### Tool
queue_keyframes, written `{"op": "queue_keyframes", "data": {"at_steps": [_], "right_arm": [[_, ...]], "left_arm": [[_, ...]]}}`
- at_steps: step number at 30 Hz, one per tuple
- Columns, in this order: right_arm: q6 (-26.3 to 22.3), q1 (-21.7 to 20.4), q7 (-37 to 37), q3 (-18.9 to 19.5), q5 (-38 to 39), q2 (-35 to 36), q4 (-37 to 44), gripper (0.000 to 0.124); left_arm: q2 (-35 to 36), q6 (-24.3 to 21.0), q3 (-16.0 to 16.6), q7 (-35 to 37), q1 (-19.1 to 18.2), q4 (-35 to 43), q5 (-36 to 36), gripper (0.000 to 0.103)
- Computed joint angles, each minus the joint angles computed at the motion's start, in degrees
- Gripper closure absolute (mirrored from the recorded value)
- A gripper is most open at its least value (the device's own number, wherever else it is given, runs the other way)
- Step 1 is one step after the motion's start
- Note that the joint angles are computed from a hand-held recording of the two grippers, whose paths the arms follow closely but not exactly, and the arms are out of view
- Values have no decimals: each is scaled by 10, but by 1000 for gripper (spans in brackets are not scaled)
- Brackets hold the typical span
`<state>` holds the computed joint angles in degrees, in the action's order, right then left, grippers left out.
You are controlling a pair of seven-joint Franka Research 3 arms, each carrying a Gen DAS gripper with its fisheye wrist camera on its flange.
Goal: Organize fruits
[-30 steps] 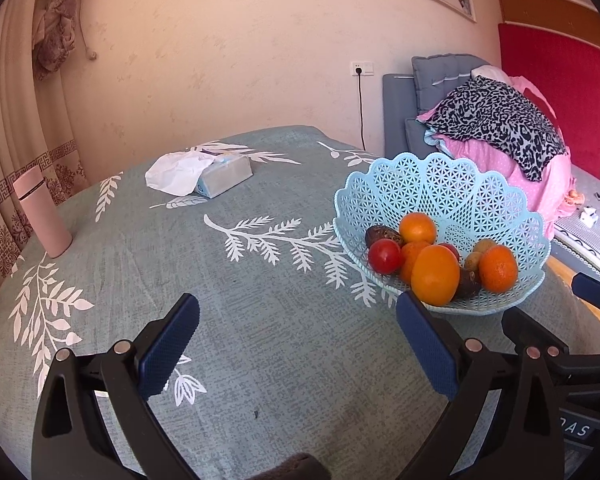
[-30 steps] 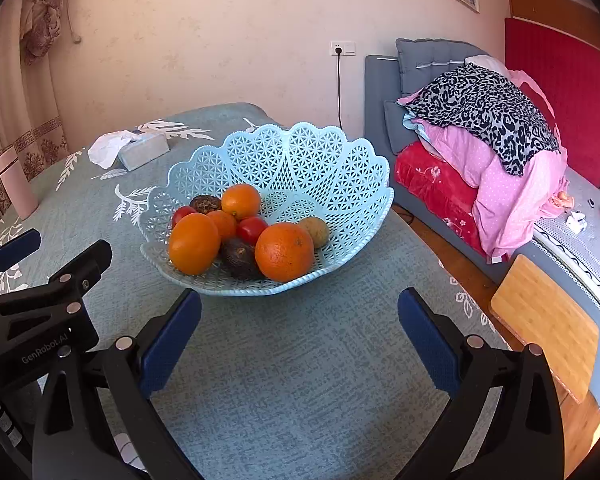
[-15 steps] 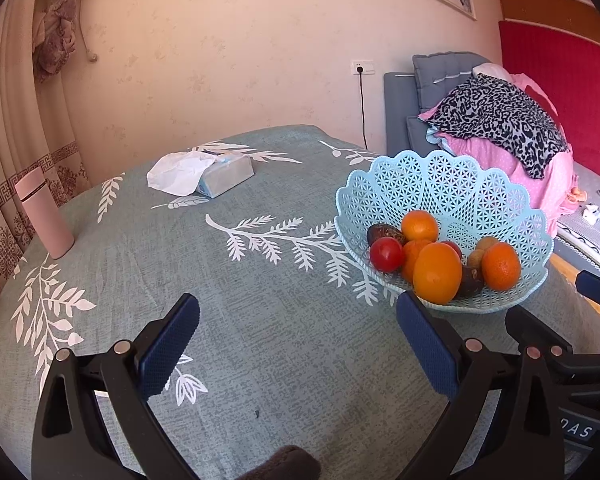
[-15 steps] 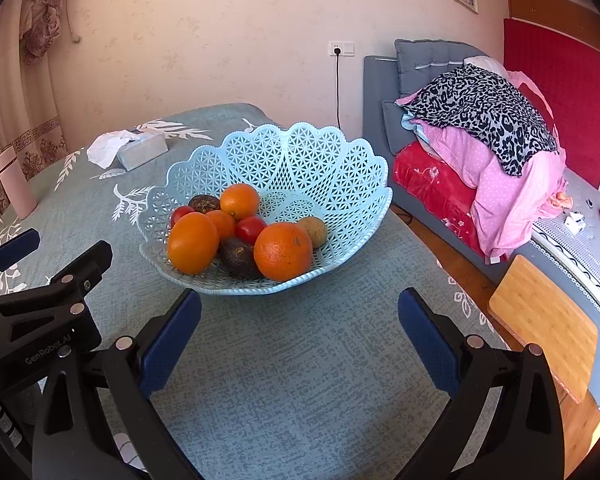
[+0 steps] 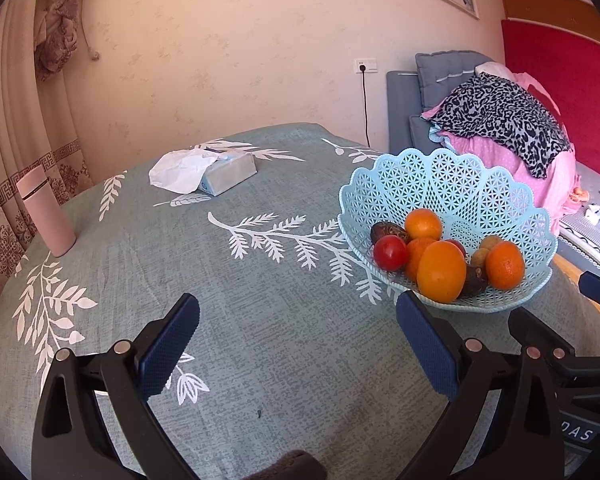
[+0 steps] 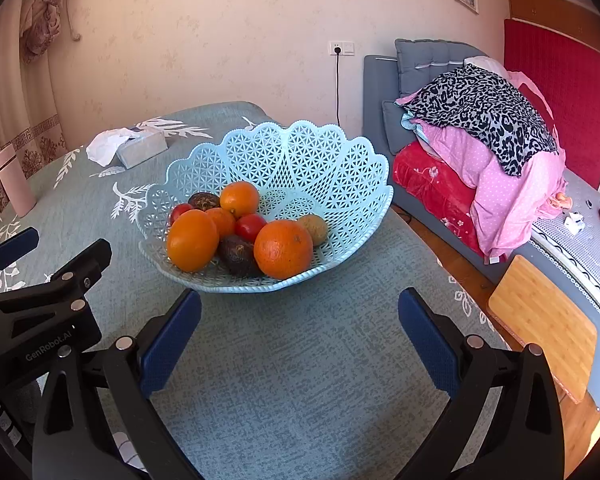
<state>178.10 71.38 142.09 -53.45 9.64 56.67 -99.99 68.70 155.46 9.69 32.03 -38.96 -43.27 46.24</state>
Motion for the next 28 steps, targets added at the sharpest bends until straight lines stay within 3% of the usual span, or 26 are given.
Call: {"op": "queue_keyframes", "data": {"at_steps": [17, 25, 28], "right_arm": [[0, 7, 3, -5, 3, 2, -6, 24], [-6, 16, 3, -11, -5, 3, -8, 24], [-7, 16, 2, -9, -7, 1, -8, 24]], "left_arm": [[-9, 14, 15, -21, -8, -17, 21, 5], [-16, -7, -14, -1, 4, -25, -2, 5], [-34, 0, -3, -22, -2, -57, 6, 5]]}}
